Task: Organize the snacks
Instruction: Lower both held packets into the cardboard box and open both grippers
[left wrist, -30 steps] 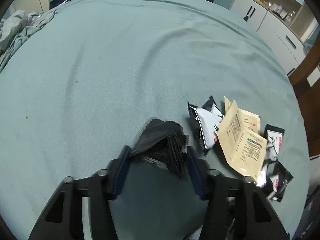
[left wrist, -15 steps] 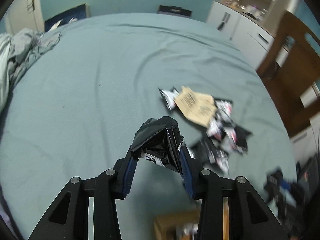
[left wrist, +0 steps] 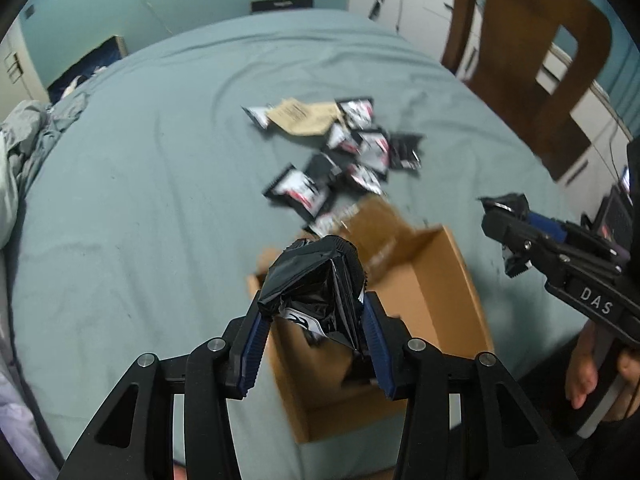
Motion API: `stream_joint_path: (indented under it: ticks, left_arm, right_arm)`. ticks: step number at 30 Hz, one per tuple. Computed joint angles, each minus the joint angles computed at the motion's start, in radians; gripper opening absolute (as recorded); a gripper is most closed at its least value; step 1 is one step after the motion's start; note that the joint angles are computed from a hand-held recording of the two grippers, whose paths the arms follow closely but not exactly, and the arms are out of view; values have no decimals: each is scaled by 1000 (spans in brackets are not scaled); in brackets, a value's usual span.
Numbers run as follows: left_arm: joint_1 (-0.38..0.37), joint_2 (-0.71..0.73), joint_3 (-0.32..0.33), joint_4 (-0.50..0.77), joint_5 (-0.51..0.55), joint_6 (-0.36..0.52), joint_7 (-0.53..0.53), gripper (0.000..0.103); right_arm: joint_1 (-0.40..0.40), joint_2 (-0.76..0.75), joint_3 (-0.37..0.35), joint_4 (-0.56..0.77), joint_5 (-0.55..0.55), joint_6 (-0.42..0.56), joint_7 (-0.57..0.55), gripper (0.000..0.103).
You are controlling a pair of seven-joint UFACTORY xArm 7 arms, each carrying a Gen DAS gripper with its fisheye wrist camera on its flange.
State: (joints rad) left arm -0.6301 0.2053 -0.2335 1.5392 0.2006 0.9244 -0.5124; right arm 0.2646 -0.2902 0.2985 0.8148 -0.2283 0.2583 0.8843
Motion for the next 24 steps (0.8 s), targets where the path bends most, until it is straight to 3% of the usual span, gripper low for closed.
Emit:
stream_joint_path:
  ticks: [8,10,13,19,21,24]
  left_arm:
    - [-58,42,-15,40,72,77,86,54]
    - [-71,53,-10,53,89,87,91,60]
    - [-88,47,7,52,144,92,51,84]
    - [-88,43,27,52,217,107,-46,84]
    - [-87,46,30,57,235,116,-70,84]
    - [-86,61,32,75,245,130,-91,84]
  right_arm:
    - [4,-52,12,-33,12,10,27,42]
    - [10,-58,7,-42,26,2,23,42]
    - [11,-60,8,-45,33,3,17,42]
    - [39,-27,-12,-18,65,16,-29,42]
    - [90,-1,-53,-2,123,19,-102,42]
    - [101,34,-51,37,137,46,-149,42]
